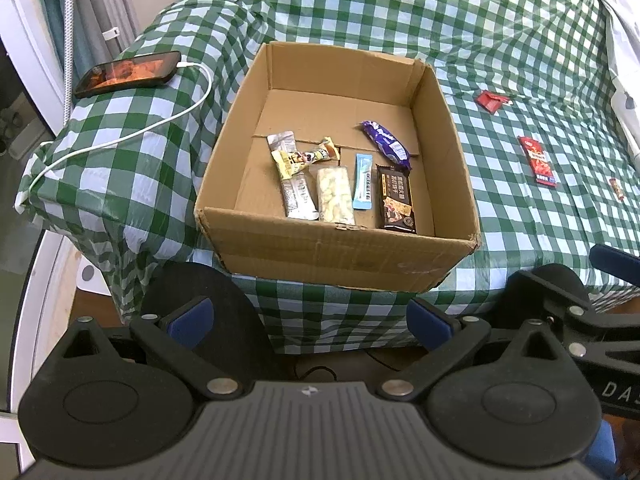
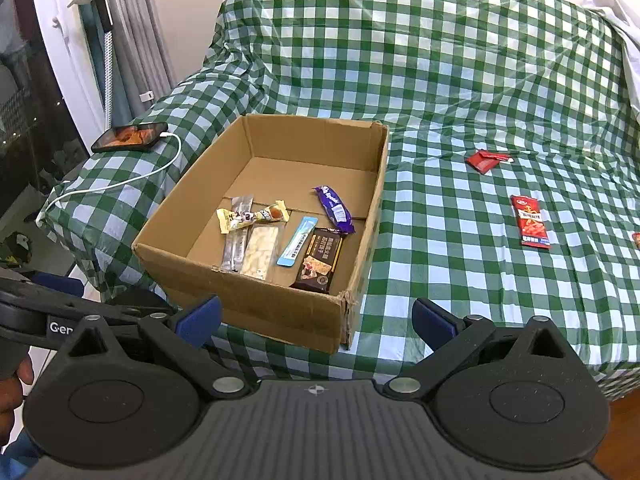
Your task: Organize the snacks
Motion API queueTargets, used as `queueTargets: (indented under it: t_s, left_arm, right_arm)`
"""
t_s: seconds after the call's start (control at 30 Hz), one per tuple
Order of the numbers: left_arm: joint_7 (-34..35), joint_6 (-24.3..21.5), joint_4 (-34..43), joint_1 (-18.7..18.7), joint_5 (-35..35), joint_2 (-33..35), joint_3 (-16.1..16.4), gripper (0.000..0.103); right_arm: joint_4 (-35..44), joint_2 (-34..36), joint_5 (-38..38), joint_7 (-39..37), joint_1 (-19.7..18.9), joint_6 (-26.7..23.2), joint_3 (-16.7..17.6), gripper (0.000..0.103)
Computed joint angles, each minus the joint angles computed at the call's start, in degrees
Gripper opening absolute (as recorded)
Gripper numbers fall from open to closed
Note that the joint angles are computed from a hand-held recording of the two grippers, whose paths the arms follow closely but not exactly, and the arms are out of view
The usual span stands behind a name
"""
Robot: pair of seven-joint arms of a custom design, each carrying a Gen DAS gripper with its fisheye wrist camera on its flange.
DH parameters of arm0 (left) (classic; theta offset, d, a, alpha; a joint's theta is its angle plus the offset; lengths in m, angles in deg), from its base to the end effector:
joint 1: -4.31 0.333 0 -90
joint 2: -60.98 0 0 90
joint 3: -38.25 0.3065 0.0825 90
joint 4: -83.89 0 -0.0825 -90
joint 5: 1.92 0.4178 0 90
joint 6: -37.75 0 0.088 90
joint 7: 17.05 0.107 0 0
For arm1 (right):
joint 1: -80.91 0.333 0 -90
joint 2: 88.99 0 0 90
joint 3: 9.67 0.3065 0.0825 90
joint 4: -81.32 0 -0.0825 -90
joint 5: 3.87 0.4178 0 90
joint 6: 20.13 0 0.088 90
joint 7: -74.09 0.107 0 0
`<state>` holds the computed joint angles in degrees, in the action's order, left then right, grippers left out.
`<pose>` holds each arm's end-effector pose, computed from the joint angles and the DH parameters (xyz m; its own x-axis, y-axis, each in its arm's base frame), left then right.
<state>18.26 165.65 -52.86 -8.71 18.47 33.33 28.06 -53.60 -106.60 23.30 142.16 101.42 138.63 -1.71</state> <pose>0.4361 -0.1811 0.5101 0.3761 -0.9263 -0.0205 -0.8160 -0.3207 -0.4810 0.4735 0.2386 0.5047 0.5260 -0.8417 -0.1221 -0.6615 -0.3146 -0.6808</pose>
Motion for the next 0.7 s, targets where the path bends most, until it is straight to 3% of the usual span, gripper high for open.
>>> queueTargets:
  t_s: [0.4,0.7]
  left_arm:
    - [-0.8,1.2,-0.3,0.6,1.8,-0.3,-0.4,0.103]
    - [0.8,0.9,3.2,1.6,4.8,3.2,-0.7,0.103]
  right_arm:
    - [0.6,0.7,-1.6,0.7,-0.2,-0.3,0.2,0.101]
    - [2.1,2.9,0.4,-1.8,0.3,1.5,-0.7,0.101]
